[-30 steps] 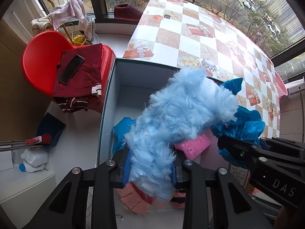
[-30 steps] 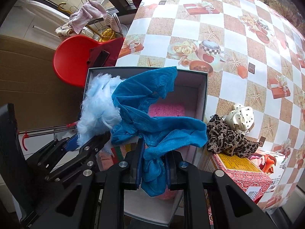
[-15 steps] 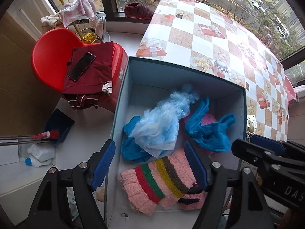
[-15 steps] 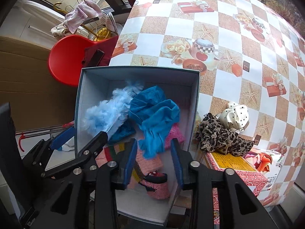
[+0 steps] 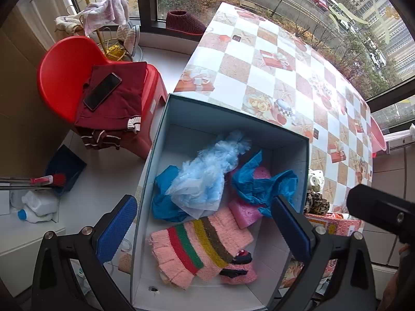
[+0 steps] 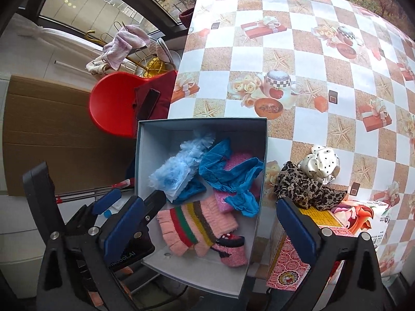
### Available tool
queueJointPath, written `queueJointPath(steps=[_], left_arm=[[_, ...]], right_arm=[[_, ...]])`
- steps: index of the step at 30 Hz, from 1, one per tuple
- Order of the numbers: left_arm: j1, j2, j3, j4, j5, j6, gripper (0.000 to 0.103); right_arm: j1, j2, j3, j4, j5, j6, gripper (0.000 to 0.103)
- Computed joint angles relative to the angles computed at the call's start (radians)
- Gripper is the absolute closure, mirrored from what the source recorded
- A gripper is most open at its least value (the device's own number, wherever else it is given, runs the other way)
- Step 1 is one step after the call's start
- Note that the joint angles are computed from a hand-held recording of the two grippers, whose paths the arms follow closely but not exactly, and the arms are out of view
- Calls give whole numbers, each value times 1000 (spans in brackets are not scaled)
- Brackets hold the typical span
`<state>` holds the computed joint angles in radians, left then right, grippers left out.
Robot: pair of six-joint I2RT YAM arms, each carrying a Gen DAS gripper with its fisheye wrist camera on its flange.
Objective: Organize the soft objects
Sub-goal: 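Move both tools from the box to the leopard and polka-dot scrunchies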
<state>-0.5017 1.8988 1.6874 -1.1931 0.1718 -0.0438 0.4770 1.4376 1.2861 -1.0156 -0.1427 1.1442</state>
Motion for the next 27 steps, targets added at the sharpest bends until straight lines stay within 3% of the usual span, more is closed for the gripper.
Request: queueJointPath(steps=[7,15,21,27], left_arm=[[-55,35,94,-79,48,-10,0],[-165,92,162,-130,42,-31,0],[-213,132,202,-170,8,-71,0],[-242,156,243,-205,-32,-126,0]], right_arm=[[-133,-175,-33,-154,-4,-60,0],[-461,-359,-328,-233,-111,-193,0],[-582,-336,-547,-83,-280,-305,0],[-580,-105,-589,92,-406,-444,0]])
